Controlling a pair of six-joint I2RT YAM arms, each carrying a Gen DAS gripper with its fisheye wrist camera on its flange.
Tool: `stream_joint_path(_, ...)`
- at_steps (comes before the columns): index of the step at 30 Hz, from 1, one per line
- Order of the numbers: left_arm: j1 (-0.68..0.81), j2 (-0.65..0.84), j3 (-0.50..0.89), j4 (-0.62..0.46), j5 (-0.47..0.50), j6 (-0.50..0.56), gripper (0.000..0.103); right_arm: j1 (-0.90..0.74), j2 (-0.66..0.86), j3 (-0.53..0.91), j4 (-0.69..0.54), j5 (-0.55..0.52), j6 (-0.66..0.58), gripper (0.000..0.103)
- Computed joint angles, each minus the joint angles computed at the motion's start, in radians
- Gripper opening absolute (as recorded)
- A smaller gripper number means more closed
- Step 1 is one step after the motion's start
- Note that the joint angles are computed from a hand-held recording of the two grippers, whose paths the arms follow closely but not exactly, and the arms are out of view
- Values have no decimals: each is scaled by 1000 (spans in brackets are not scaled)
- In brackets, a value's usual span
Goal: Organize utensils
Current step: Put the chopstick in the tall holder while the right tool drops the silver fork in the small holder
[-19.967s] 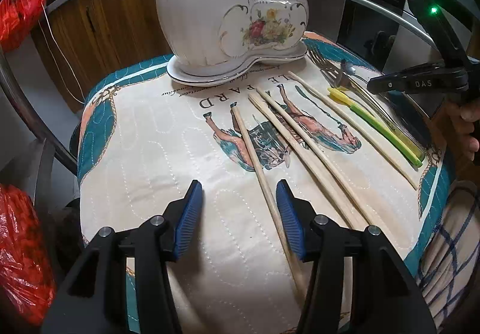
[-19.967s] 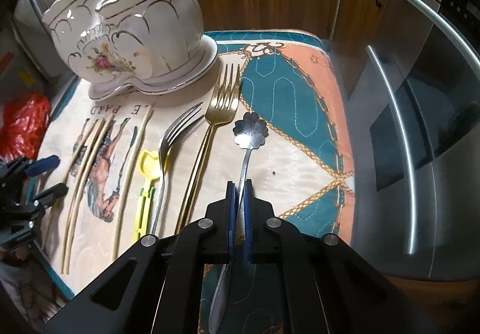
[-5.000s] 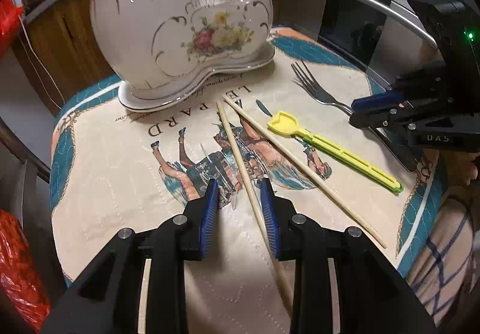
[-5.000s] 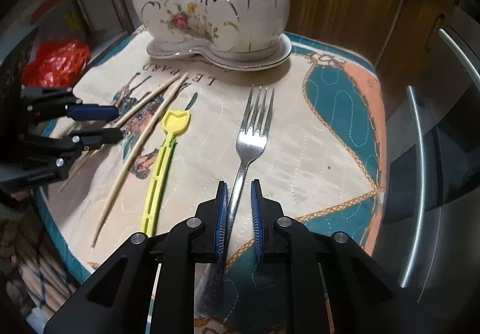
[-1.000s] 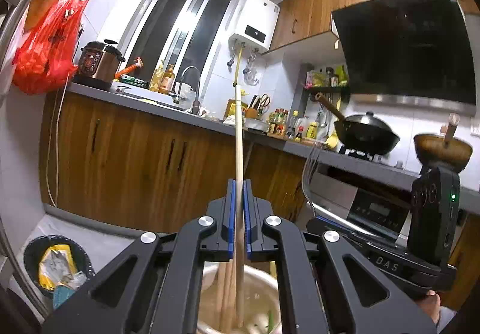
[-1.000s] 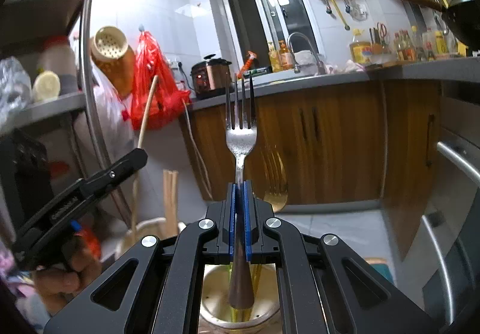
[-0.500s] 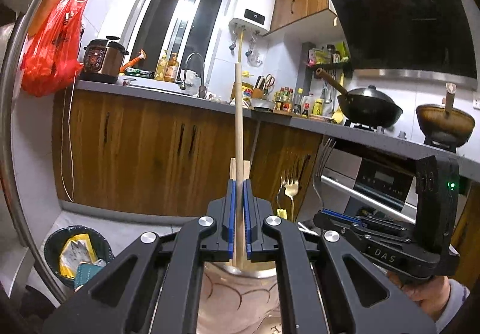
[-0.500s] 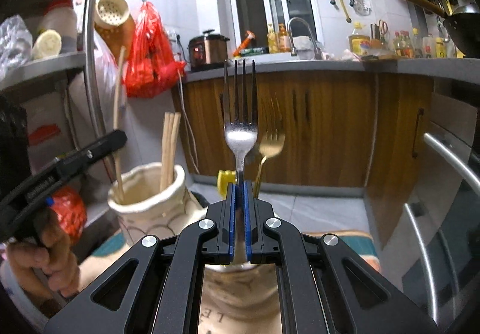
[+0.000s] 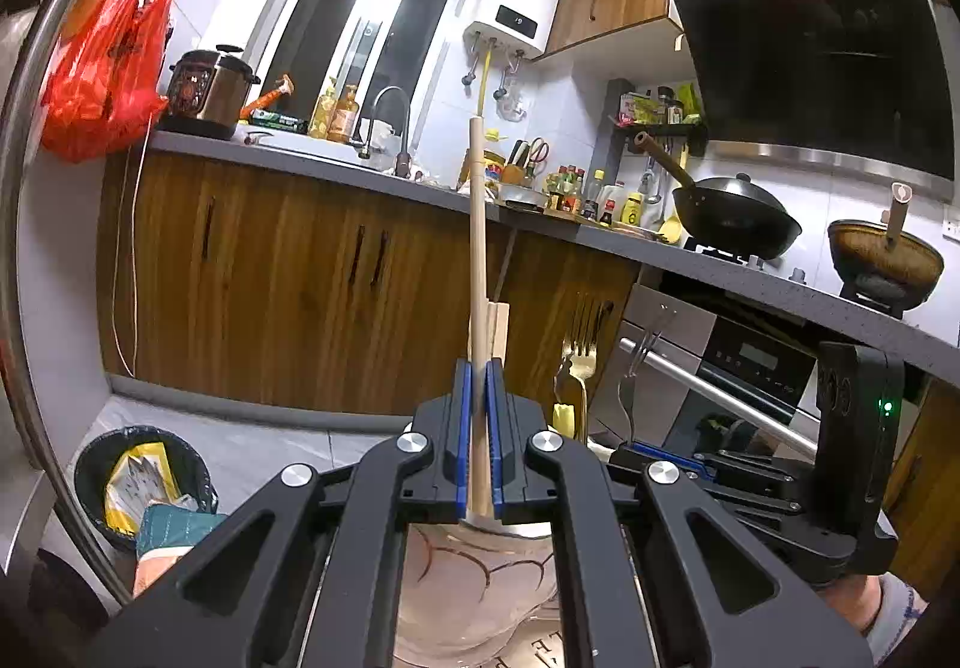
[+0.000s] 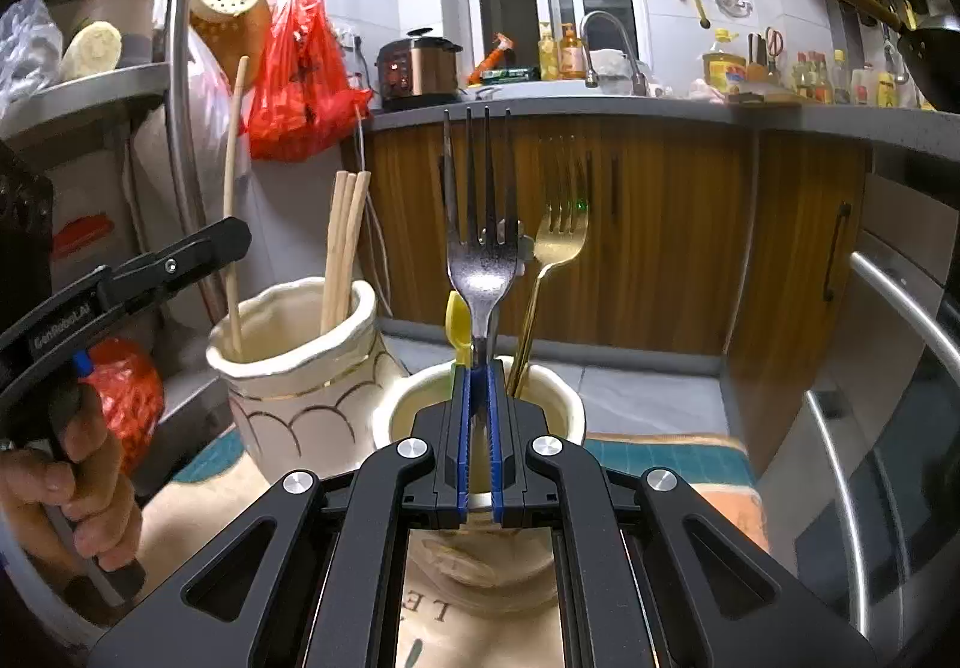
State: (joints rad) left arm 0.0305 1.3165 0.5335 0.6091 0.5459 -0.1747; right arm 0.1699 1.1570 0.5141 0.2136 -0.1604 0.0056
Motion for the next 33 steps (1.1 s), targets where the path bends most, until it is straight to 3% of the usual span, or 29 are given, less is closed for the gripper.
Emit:
stream_joint_path(8, -8, 19, 21, -33, 2, 32, 5, -23, 26, 20, -26, -18, -8, 6)
stream_joint_path(12, -34, 14, 28, -67, -48, 61, 5, -29, 28, 31, -39, -17, -2, 6)
stream_joint_path(25, -49, -14, 10, -69, -78, 69, 7, -36, 4, 24, -35, -23, 2, 6)
stream_joint_path(26, -45, -22, 6, -69, -75, 68, 10, -39, -3, 22, -38, -26, 1, 8)
stream_joint_path(30, -21, -71, -28, -65, -54, 63, 43, -57, -39, 13, -49, -44, -4, 13)
stream_joint_path(33, 14, -122, -59, -60, -33, 43, 53, -78, -76, 9, -75, -68, -2, 13)
